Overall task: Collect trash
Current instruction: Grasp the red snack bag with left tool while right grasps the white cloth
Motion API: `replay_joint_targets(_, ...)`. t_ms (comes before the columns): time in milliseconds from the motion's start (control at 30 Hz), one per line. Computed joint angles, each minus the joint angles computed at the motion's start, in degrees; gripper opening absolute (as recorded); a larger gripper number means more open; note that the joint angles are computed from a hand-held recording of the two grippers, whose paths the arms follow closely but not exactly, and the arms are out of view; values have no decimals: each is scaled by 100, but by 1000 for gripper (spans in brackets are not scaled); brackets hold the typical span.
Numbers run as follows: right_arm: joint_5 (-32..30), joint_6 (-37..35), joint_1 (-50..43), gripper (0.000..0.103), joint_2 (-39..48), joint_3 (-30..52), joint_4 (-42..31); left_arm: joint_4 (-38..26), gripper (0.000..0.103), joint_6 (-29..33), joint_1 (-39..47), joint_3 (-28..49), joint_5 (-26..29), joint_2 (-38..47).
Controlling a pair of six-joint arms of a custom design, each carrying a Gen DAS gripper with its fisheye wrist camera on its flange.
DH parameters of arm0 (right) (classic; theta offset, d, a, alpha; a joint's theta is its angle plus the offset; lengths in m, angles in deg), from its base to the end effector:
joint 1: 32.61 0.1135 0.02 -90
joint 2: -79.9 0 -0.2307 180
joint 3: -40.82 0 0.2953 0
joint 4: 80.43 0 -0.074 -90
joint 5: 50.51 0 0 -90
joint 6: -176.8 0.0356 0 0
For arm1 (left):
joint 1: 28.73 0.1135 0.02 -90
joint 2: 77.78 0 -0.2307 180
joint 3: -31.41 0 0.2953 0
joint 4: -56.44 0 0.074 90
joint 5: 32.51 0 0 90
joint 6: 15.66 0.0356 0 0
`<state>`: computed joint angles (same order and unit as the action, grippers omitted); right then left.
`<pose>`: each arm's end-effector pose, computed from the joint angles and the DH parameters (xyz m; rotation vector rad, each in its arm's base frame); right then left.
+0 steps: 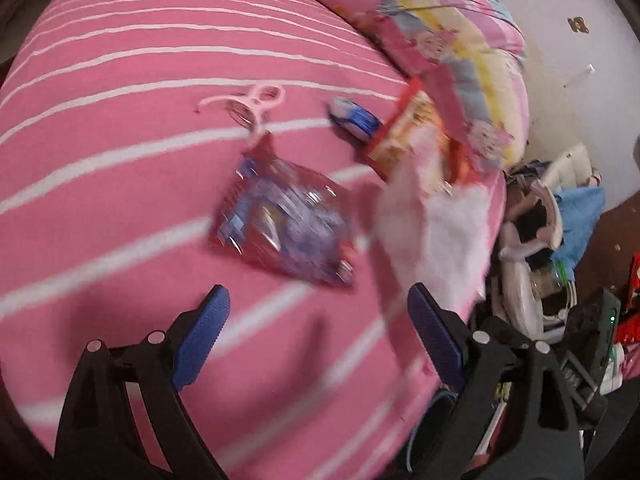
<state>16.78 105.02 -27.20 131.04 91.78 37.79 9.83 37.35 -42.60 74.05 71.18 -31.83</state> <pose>0.2185 0.0345 0.1979 0.1647 2.6668 0.6610 0.2158 -0.0620 0.1792 -0.3981 2.4985 -0.6699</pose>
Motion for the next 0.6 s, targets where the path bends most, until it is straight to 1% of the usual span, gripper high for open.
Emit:
replay_joint_targets(67,237,378,191,91,332,46,435,204,88,166,205,17,-53,298)
replay_joint_targets(100,283,458,256,91,554,115,567,441,87,310,387,89,38,708)
replay_joint_targets(167,195,653,328,91,1002,201,879,752,87,396,522,198,100,1137)
replay_joint_targets(200,182,739,369,91,1130,205,1013,931,87,444,478,268,-17,1311)
replay_joint_targets(233,236,836,436,88,1293,223,1207,1070,86,499,419,380,-84,1539)
replay_joint_targets(267,288,907,514,73,1409,207,1405,1166,84,558,377,460,-139,1713)
replay_joint_targets(300,329,889,583,63,1499,217,1483,1231,70,673,210,581,-415,1916)
replay_joint_targets(333,448,814,675,49,1606,265,1485,1199,61,735,75,681,-677,2059)
replay_joint_targets(367,675,730,789,30,1689,306,1487,1193,43,785,-13,754,-873,2163)
replay_joint_targets(400,744,724,841,16,1781,370,1527,1193,17,841,-80,793,-994,2224)
replay_joint_targets(433,670,707,826,4,1764,361,1551,1176,12,889,-43,844,-850,2303)
replay_joint_targets(533,786,581,900,4,1361,236,1541,1215,10,891,14,773,-724,2121)
replay_joint_targets(600,984,431,1055,4,954,178,1507,1163,9,839,15,659,-695,1738)
